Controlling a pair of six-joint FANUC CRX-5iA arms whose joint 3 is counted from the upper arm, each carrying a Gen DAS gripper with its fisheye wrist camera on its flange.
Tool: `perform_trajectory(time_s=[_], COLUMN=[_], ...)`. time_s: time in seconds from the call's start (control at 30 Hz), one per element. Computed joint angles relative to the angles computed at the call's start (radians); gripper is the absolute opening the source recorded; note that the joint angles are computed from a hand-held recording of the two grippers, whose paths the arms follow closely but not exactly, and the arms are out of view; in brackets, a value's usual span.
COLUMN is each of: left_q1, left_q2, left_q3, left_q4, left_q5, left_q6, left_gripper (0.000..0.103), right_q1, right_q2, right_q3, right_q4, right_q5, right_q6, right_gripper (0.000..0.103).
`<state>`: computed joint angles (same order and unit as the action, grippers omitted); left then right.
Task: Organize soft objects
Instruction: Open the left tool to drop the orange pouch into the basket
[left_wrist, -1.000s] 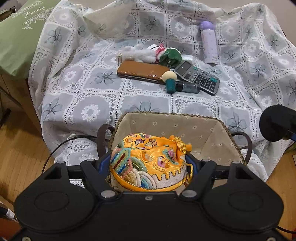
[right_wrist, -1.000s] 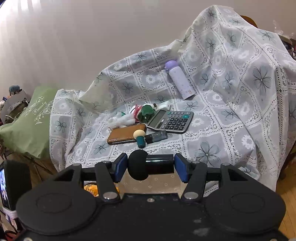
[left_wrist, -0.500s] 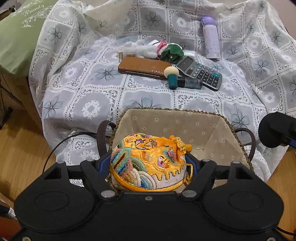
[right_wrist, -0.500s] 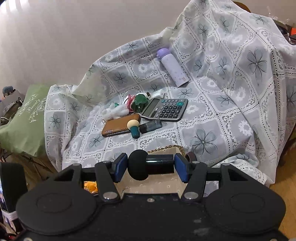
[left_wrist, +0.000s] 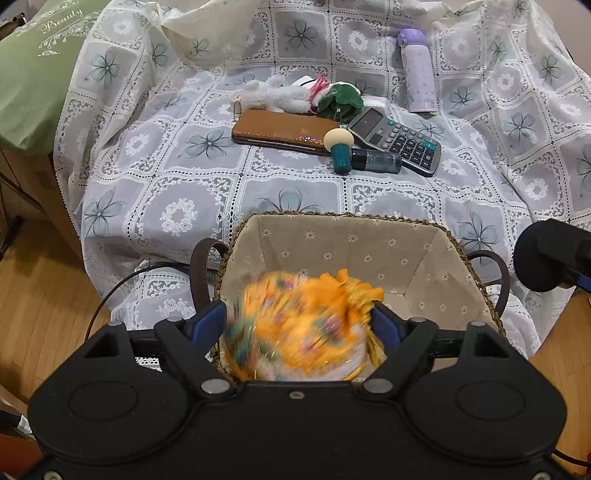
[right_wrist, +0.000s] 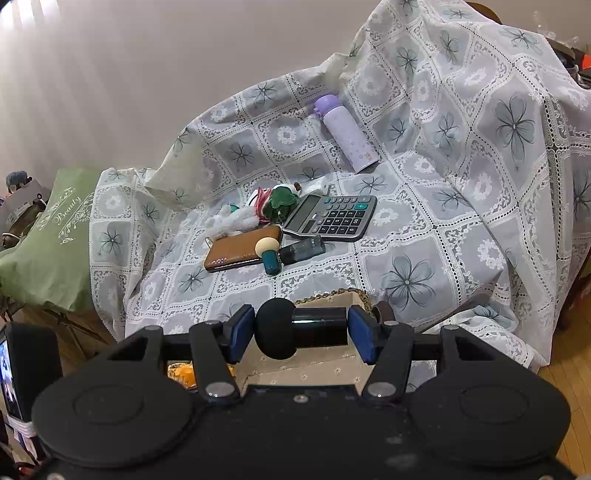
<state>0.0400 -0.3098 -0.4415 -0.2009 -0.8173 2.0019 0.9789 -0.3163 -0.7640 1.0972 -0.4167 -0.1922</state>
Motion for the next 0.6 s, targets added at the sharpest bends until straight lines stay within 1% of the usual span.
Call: perform_trajectory(time_s=[0.03, 0.1, 0.13, 0.37, 0.6], left_q1=[-0.002, -0.011, -0.016, -0.032, -0.071], left_q2=[-0.003, -0.006, -0.008, -0.012, -0.023], left_q3=[-0.001, 0.001, 0.002, 0.013, 0.030], left_q4=[-0.003, -0.019, -0.027, -0.064, -0.139], left_q5=[0.005, 0.006, 0.007, -0.006, -0.032], left_q6=[0.001, 0.010, 0.016, 0.050, 0.106], left_gripper=[0.080, 0.086, 0.087, 0.087, 0.087], right_q1=[0.000, 0.000, 0.000, 0.004, 0.008], right_q2=[0.000, 0.000, 0.000, 0.001, -0.001], right_q3=[-0.001, -0.001, -0.001, -0.002, -0.003], right_q4=[0.002, 0.003, 0.003, 0.002, -0.002], right_q5=[0.001, 0.000, 0.000, -0.002, -0.003], right_q6=[-0.002, -0.004, -0.004, -0.008, -0.007], right_gripper=[0.055, 0.055, 0.056, 0.056, 0.056])
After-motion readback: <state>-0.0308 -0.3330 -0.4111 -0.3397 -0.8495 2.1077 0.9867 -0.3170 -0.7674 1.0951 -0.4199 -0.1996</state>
